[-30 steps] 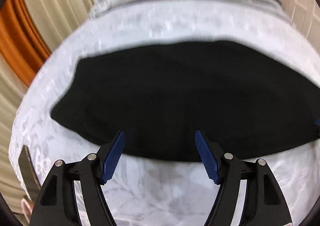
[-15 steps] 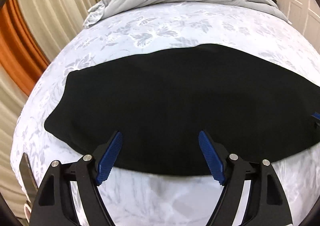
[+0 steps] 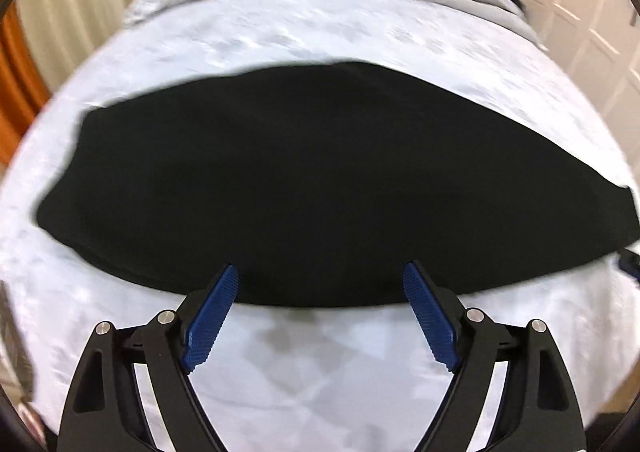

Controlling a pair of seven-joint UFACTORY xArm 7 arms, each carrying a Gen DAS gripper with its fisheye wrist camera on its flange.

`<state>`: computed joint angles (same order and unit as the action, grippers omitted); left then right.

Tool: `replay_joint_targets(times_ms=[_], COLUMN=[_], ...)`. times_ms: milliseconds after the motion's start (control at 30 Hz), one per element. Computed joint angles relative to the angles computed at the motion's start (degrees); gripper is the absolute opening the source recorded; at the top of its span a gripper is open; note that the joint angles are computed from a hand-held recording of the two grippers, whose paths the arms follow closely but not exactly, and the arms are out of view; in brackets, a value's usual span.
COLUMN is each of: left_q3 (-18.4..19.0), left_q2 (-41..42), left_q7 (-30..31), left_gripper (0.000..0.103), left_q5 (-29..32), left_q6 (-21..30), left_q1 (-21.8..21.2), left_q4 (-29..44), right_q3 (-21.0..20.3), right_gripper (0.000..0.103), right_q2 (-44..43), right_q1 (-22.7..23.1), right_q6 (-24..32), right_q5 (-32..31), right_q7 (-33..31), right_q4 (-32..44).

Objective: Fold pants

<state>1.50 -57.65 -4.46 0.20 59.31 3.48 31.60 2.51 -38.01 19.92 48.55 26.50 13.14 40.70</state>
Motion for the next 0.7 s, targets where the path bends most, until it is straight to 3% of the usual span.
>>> replay_joint_targets(times_ms=[33, 133, 200, 267, 333, 433, 500, 533, 633, 700], left_q3=[-0.74, -2.85, -3.98, -6.94, -6.92, -10.14, -9.96, -9.08, -6.68, -6.28], left_q2=[-0.07, -0.01, -0.15, -2.12, -2.89, -2.67, -1.62, -1.74, -1.4, -1.37], left_q7=[0.15, 2.04, 2.86, 1.02, 1.43, -2.68, -3.82, -3.98, -3.95, -4.32], left_gripper=[0.082, 0.082, 0.082, 0.082, 0.082, 0.083, 0.083, 0.083, 0.084, 0.086], left_q5=[-0.32, 1.47, 2.7, 3.0, 3.86, 2.83, 2.34, 2.39, 1.84, 2.16], left_q6=[-0.12, -1.86, -3.46, -2.92, -2.8, -1.15, -0.01, -0.03, -1.26, -2.44], left_q1=[-0.89, -2.57, -3.22, -4.29, -4.77, -6.82, -7.34, -7.53, -7.77, -7.03], left_q4=[-0.34, -1.67, -2.57, -3.58, -4.26, -4.28, -3.32, -3.12, -1.14, -0.53], right_q3=[0.54, 2.14, 3.06, 3.39, 3.35, 2.57, 0.9, 1.59, 8.78, 10.05], right_gripper=[0.053, 0.052, 0.04, 0.009, 0.004, 0.004, 0.005, 0.007, 0.008, 0.008], right_q2=[0.28, 3.11, 6.28, 7.52, 5.53, 4.79, 5.14, 3.92, 0.3, 0.08], right_q1=[0.89, 2.04, 2.37, 1.89, 1.85, 1.18, 1.67, 1.45, -2.3, -1.88], right_q6=[-0.72, -2.37, -6.0, -7.88, -9.01, -7.01, -5.71, -5.6, -5.72, -7.79], right_q5=[0.35, 0.13, 0.62, -0.71, -1.96, -4.51, -2.59, -3.54, -14.08, -16.53], right_q7=[-0.76, -0.85, -0.19, 0.24, 0.18, -0.07, -0.45, 0.96, 4.34, 5.44], right_q4=[-0.59, -0.15, 0.74, 1.47, 1.25, -0.19, -1.3, -1.42, 0.82, 2.22])
